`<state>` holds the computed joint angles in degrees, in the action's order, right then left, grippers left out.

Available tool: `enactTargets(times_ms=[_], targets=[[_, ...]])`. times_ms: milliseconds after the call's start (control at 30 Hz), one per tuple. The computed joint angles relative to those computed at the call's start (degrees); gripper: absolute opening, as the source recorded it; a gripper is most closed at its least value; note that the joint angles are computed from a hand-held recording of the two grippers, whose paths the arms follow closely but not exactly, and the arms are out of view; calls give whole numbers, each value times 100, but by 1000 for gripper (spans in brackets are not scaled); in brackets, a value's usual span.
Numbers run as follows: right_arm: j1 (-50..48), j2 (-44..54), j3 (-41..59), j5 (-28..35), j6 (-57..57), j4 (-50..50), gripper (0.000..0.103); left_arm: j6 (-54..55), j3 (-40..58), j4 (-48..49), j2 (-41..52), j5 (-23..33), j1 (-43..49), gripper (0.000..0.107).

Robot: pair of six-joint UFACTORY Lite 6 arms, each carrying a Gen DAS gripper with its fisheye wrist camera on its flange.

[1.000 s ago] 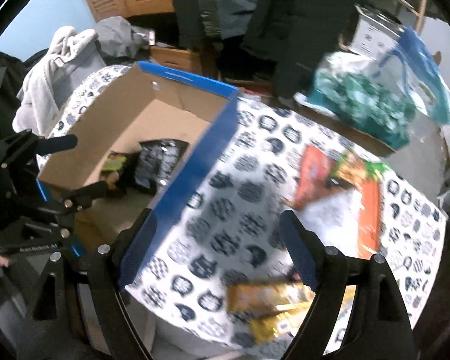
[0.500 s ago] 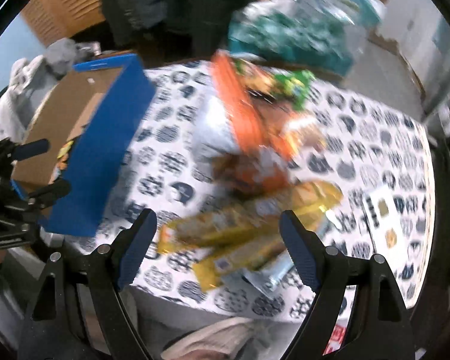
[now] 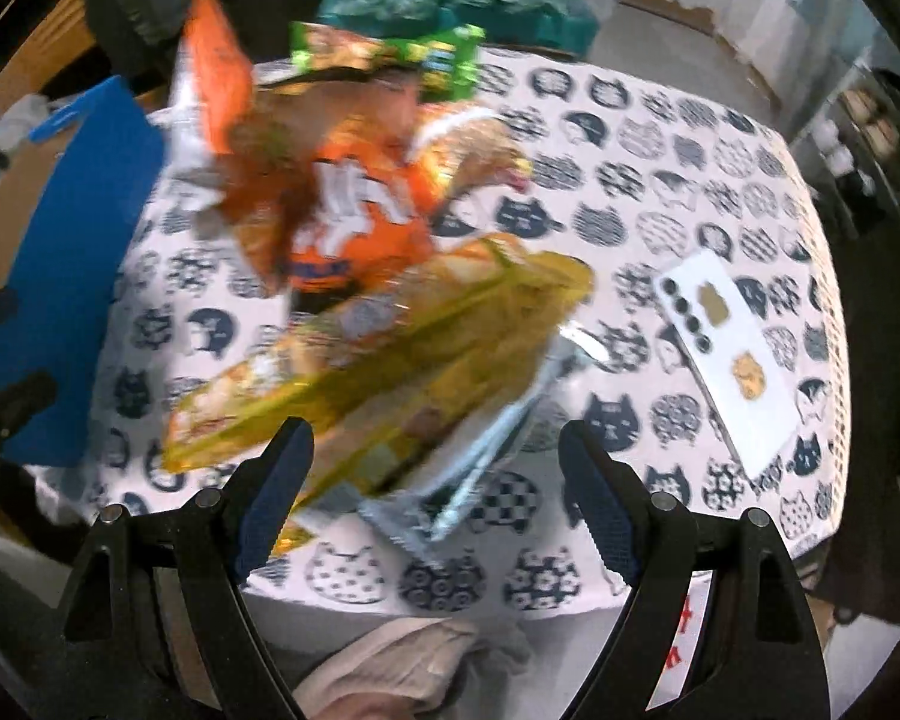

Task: Organize snacks
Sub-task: 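Move both tools back toward the snack pile, then grasp the orange-and-white bag with the left tool while the right tool grasps the silver bar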

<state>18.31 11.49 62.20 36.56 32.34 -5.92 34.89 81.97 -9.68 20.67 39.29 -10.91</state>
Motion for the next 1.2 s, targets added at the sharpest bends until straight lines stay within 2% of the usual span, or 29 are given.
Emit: enactTargets(times_ms=[400, 600, 833, 967, 1033, 1067, 1100, 1167, 1200], targets=[[-625, 590, -446, -551, -421, 356, 84, -391, 525, 136, 626, -23, -230, 79], [-845, 455, -756, -593, -279, -166, 84, -502, 1080, 211, 1081, -188, -417, 79], [-1401, 347, -1165, -962, -409, -521, 84, -802, 1985, 472, 1707, -13, -731, 82], [-1758, 461, -1211, -1482, -1824, 718, 84, -1003, 2292, 689, 1969, -37, -893, 82], [-1737, 659, -1099, -1470, -1825, 606, 76, -1140, 2455, 878, 2113, -74, -973, 82], [-1671, 713, -1084, -1477, -1777, 575, 65, -1141, 2499, 892, 2153, -95, -982, 82], [-1646, 774, -1082, -1503, -1854, 649, 60, -1151, 2644, 926, 2271, -93, -1006, 82], [-1600, 750, -1202, -1662, -1781, 521, 57, -1119, 2919, 874, 2480, -54, -1009, 82], [-1606, 727, -1247, -1704, -1859, 569, 48, -1094, 3051, 830, 2581, -16, -1012, 82]])
